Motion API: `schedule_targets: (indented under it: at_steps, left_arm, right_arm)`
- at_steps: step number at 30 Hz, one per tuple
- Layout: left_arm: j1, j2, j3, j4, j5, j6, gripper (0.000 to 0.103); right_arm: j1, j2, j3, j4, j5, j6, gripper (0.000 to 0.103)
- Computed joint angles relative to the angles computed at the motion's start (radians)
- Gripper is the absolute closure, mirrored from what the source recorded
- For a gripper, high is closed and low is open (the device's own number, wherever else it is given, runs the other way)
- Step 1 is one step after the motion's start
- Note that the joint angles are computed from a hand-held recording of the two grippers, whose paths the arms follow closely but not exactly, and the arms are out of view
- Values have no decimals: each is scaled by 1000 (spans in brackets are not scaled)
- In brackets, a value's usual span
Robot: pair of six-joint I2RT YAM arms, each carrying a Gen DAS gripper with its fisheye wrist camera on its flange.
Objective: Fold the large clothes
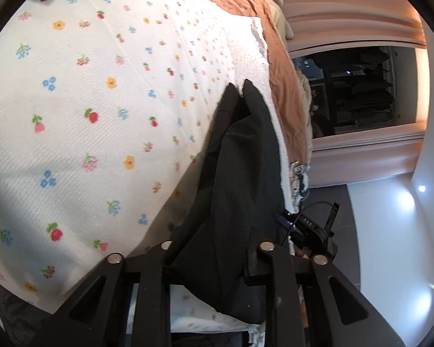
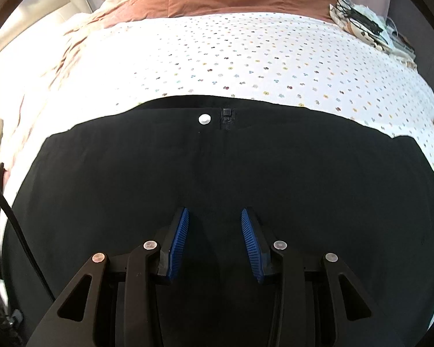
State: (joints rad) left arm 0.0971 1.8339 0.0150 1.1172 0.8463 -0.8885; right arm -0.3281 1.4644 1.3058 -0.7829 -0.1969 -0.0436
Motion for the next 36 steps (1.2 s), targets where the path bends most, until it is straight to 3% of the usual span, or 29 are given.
schedule_targets:
  at_steps: [4,5,7,15,23,29,36]
  left_arm:
    - [-6,-139,-12,-61,23,-28,84]
    - [-12,-202,-13,-104,26,-32,84]
    - [-28,-328,-7,-201,26,-43,85]
    - [-137,-649,60,-432,-9,-120,86]
    - [-270,-766,188,-576,-69,-170,86]
    - [-388,-789,291,-669,-144,-167,86]
    - [-599,-772,419,-772,-283,-132,86]
  right_arm:
    - [-74,-84,-36,-33,-92,-41,67]
    - [-79,-118,-58,-28,-71,-3,67]
    - [-122,-196,-102,-64,-143,-37,67]
    - [-385,-335,-162,-299,-415,-297,67]
    - [-656,-403,-225,-555,-553,-619,67]
    - [-687,-405,-365,-464,-533,-613,67]
    - [-762,-310,-438,-384,-617,-675,67]
